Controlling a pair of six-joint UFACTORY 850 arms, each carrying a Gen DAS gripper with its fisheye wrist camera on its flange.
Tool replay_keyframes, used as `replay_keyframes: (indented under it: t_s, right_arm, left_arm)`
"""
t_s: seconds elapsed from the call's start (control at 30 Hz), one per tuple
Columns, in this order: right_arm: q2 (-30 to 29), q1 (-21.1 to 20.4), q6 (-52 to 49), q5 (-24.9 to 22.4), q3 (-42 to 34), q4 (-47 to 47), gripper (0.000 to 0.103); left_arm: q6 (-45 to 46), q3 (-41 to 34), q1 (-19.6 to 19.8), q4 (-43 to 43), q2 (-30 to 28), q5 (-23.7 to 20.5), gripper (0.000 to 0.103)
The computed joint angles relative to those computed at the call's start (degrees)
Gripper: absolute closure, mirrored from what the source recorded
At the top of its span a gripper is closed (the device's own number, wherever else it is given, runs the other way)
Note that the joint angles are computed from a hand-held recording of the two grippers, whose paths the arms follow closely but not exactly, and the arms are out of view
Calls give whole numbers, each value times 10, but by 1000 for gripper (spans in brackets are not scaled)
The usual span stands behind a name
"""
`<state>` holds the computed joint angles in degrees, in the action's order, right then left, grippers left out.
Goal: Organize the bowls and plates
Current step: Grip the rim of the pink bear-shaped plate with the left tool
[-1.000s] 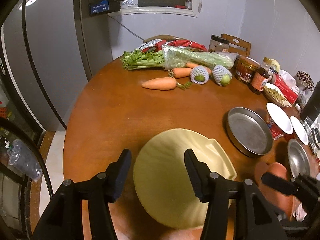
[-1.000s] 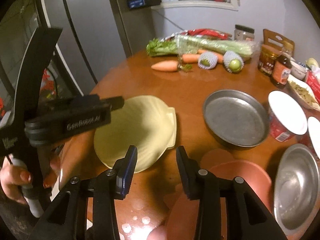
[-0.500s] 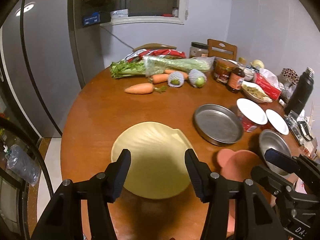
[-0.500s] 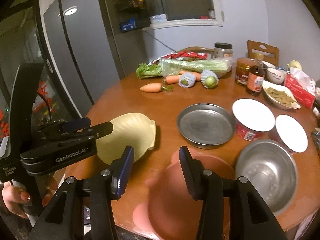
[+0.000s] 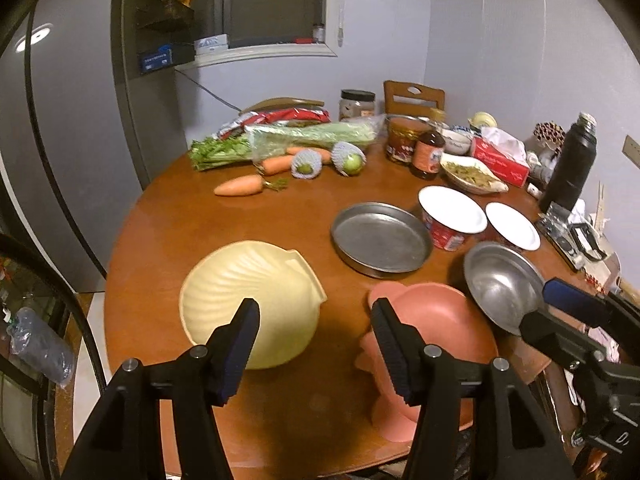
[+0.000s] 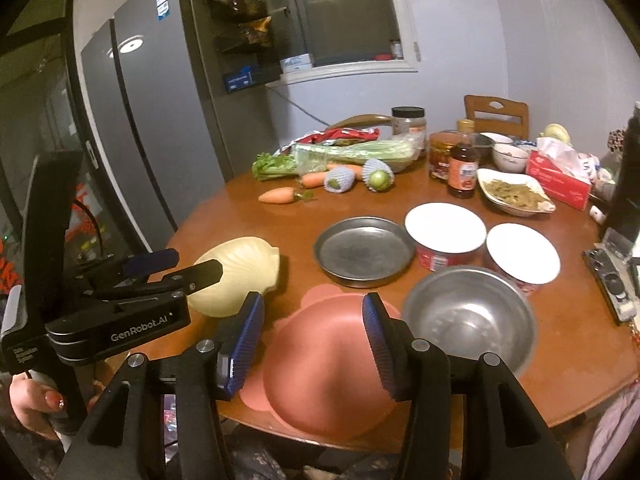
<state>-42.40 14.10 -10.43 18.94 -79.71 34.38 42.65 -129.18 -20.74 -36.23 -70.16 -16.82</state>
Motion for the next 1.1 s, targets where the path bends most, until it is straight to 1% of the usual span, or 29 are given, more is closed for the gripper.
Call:
replay_keyframes:
  t_s: [0.07, 0.27, 0.43, 0.5, 0.63, 0.7, 0.77, 0.97, 1.1]
  right_arm:
    - [9, -1, -3, 4, 15, 8, 50]
    - [22, -6, 25, 4, 51, -11, 50]
    - [24, -9, 55, 0, 71, -35, 50]
    - [24, -9, 52, -1, 76, -36, 50]
    - [17, -10, 65, -12, 74, -51, 49]
    - [9, -11, 57, -24, 67, -44, 49]
    - [0, -12, 68, -32, 58, -57, 49]
    - [-31, -18, 57, -56, 29, -43, 49]
    - [-47, -21, 31, -55, 15, -15, 49]
  left_arm:
    - [-2, 0, -3, 4, -3, -4, 45]
    - [-2, 16, -13, 9, -4, -9, 45]
    - [-25, 23, -18, 31, -7, -13, 45]
    - [-37, 23, -19, 42, -9, -16, 45]
    - [-43, 27, -19, 49, -11, -19, 45]
    - [-52, 18, -19, 54, -18, -28, 45]
    - [-60, 10, -20, 61, -25, -34, 45]
    - [-82, -29, -21, 78, -52, -57, 45]
    - [-93, -65, -21, 83, -75, -77, 45]
